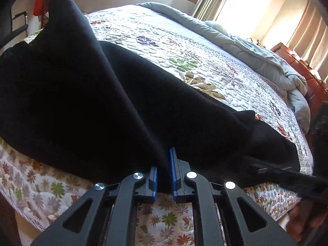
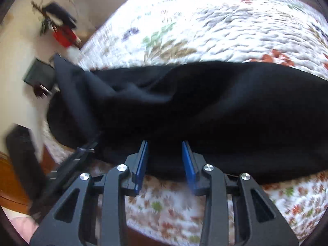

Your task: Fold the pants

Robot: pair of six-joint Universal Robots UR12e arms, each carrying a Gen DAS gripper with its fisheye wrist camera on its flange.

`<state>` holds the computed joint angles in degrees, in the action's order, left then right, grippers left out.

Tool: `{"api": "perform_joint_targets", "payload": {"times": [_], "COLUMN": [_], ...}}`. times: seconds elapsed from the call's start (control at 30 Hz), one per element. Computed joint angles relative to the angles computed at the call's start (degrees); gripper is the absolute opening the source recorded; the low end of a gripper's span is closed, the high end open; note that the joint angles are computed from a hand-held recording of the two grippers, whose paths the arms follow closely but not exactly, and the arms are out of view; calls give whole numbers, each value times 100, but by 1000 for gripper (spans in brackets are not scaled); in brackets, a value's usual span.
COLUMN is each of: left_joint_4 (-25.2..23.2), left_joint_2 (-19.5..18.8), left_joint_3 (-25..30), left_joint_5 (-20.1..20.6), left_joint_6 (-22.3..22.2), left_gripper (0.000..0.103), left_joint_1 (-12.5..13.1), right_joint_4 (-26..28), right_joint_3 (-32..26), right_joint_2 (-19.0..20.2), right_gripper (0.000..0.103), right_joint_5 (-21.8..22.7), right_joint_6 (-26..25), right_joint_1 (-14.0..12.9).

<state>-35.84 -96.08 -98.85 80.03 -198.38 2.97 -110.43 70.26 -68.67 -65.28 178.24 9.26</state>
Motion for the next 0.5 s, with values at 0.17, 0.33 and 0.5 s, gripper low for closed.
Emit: {"api": "perform_joint_targets", "payload": {"times": [0.17,0.33,0.5], "left_joint_4": [-562,-833,-1619], "left_joint_2": [-28,-111,-578], "left_joint_3": [264,673,1596], "left_joint_5": [-124,233,636], "left_joint_6": [61,-224,-275], "left_gripper": [43,74,77], "left_joint_1": [103,309,564], "right_joint_4": [-391,-662,-698], "right_joint_3": [169,410,471], "right_joint_2": [-31,-115,-166], "right_gripper": [36,36,36], "right_joint_5": [-668,-482,-482], "right_joint_6": [5,38,22], "right_joint_1": [208,126,107]}}
